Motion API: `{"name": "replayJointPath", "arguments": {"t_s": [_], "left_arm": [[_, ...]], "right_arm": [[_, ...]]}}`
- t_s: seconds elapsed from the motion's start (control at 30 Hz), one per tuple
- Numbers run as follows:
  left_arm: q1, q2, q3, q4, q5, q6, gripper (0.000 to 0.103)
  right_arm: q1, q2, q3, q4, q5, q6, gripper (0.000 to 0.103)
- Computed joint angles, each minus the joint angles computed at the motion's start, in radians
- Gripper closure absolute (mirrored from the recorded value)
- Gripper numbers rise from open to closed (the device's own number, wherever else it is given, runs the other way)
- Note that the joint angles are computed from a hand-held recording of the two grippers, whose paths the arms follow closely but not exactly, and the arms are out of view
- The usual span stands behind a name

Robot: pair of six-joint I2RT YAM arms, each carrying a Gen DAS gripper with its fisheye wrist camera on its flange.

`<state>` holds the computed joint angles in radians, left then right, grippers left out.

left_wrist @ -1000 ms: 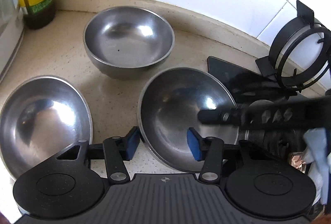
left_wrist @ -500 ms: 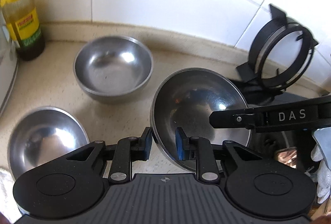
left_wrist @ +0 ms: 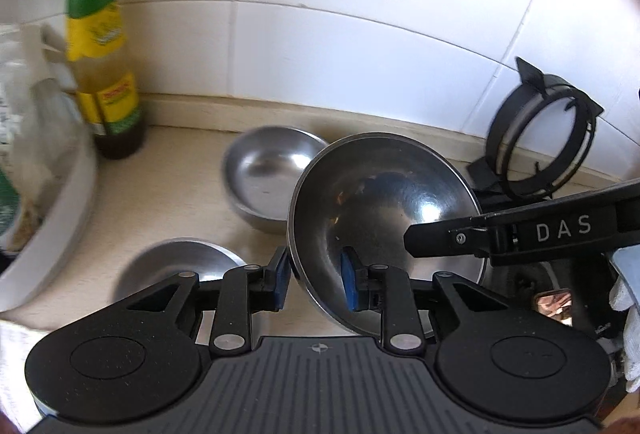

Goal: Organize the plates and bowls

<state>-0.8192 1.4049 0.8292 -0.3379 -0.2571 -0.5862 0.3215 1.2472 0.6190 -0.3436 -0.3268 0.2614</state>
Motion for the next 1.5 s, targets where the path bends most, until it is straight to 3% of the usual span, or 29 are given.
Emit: {"name": "replayJointPath", "arguments": {"t_s": [0.23,0.7,1.5], "left_arm": [[0.055,-0.154,-0.082,-0.064,-0.034,0.018,0.066],[0.187,-0.334,-0.187,-0.132,0.034,0.083,0.064],[0.286,-0.326,-0.228,-0.141,0.124,0.133,0.064]], "right_arm": [[0.174,0.078,0.047,0.046,0.056,0.080,0.042],[0.343,0.167,0.124,0.070,0.122,0.179,0.042],[0.401,0.304,0.206,0.061,0.157,0.219,0.042]]}}
